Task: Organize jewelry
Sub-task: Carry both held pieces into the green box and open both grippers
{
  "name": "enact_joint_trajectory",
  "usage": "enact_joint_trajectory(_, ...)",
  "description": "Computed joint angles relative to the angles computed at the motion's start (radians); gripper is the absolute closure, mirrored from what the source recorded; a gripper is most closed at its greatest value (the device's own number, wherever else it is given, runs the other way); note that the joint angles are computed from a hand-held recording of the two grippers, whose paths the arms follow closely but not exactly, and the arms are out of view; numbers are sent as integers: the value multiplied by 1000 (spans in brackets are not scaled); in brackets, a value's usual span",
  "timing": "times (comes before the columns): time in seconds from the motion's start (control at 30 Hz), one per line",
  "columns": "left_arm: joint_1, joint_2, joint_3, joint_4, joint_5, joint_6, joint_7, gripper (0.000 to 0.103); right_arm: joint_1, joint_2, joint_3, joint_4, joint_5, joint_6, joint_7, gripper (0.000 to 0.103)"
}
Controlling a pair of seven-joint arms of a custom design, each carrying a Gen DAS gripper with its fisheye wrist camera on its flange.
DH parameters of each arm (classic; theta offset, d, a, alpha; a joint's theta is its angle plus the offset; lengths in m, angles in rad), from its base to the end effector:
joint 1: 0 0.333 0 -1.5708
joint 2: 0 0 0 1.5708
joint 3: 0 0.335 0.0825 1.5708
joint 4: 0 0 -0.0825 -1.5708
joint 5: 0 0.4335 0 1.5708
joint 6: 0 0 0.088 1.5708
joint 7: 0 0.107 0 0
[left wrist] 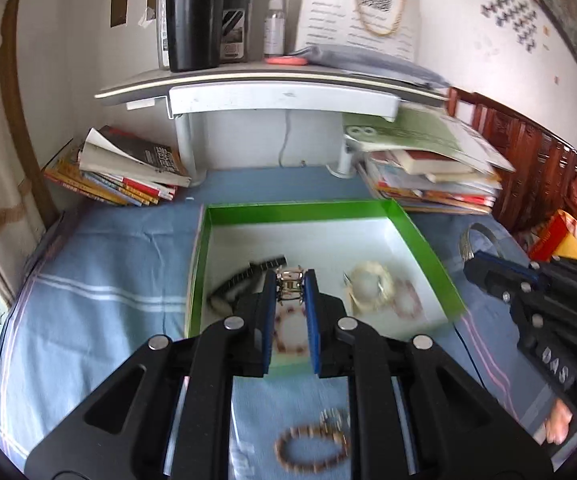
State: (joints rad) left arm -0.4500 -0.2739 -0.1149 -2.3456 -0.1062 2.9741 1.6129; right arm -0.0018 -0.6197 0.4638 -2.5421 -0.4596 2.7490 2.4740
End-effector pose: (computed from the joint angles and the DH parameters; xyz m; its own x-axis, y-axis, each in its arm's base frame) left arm 0.4640 -0.2904 0.5436 -0.5102 -0.8596 0.0290 -0.5454 0.2973 -0.7837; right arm 0.3958 0.2389 0.5348 -0.0527 -0.9986 0.0080 -0.6101 0.0259 -0.7919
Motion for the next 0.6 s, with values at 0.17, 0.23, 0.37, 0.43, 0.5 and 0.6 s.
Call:
enact_joint_trajectory(0.17, 64, 148, -56, 113, 48, -55, -63, 89, 17, 196, -55, 75, 20, -14, -24, 100)
enact_joint_trajectory(0.23, 96, 185, -83, 132, 93, -69, -112, 89, 15, 245, -58, 89, -19, -29, 17, 100)
enact_joint_trajectory(0.37, 124, 203, -107, 134, 128, -69, -144, 79, 47, 256, -90, 79, -74, -35, 76, 92)
enact_joint_trajectory(0.43, 132, 182, -113, 112, 150, -53, -157, 63, 65, 227, -105, 58, -94, -24, 102, 74)
enact_joint_trajectory(0.5, 130, 134, -106, 62, 150, -21, -150, 62, 75, 156, -100, 16, -109, -16, 129, 68)
enact_joint_trajectory(0.6, 160, 33, -113, -45, 218, -1, -220, 52, 126, 41, -105, -69, -63, 10, 109, 67)
